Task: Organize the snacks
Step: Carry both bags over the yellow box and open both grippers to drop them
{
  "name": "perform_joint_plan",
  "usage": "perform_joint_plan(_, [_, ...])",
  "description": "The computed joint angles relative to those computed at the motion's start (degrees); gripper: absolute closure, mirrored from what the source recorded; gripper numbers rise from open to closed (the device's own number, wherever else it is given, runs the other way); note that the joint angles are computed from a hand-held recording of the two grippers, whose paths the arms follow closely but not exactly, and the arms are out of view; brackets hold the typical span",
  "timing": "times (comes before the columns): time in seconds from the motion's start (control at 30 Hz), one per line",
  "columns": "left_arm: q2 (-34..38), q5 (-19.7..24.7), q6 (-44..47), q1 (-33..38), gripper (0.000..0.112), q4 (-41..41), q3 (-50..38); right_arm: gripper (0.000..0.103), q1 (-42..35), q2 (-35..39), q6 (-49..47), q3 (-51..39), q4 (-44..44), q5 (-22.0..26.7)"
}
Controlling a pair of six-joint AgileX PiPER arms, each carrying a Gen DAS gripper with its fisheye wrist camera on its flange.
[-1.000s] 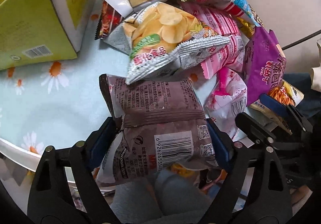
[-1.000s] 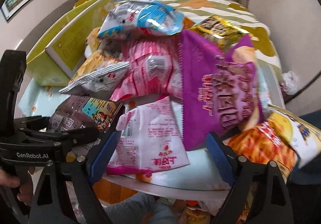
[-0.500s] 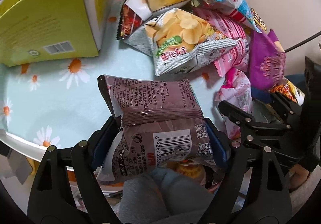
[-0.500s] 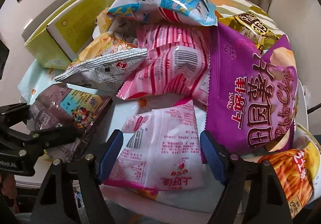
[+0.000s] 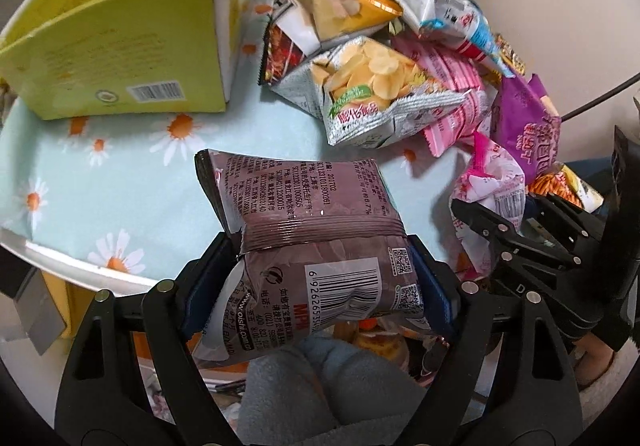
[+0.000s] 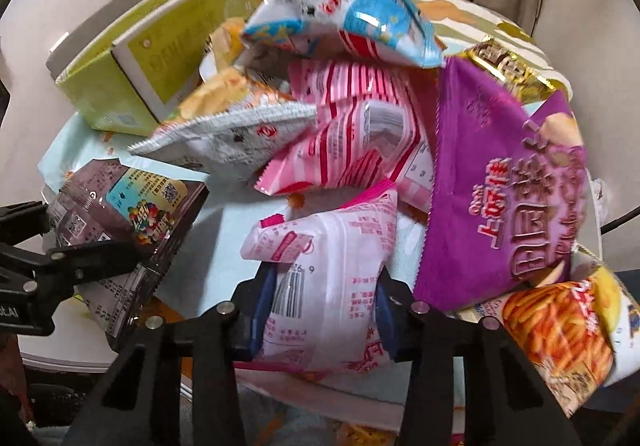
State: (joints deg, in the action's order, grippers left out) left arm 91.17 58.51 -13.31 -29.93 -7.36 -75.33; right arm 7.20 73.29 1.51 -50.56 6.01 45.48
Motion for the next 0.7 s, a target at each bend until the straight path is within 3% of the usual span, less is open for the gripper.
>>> perform_joint_plan(0.2, [-2.93, 1.86, -3.81, -0.69, 0.029, 3.11, -2.31, 0.063, 0.17, -4.42, 0.71, -2.88, -0.45, 3.8])
perform_joint_plan(0.43, [-6.27, 4.22, -8.26, -1.76, 0.029, 8.13, -8.11, 0.063, -3.78, -5.21, -5.74, -11.47, 3.13, 9.63])
perform_joint_plan(0.53, [-5.16, 4.98, -7.7, -0.52, 0.029, 9.05, -13.04, 0.063, -5.41, -4.21, -8.34, -18.41, 4.39, 13.28])
perform_joint_plan(0.7, [1.16, 6.65, -1.71, 6.6, 0.029, 7.03, -25.54, 0.063, -1.87, 2.78, -6.72, -30.75, 3.27, 14.21])
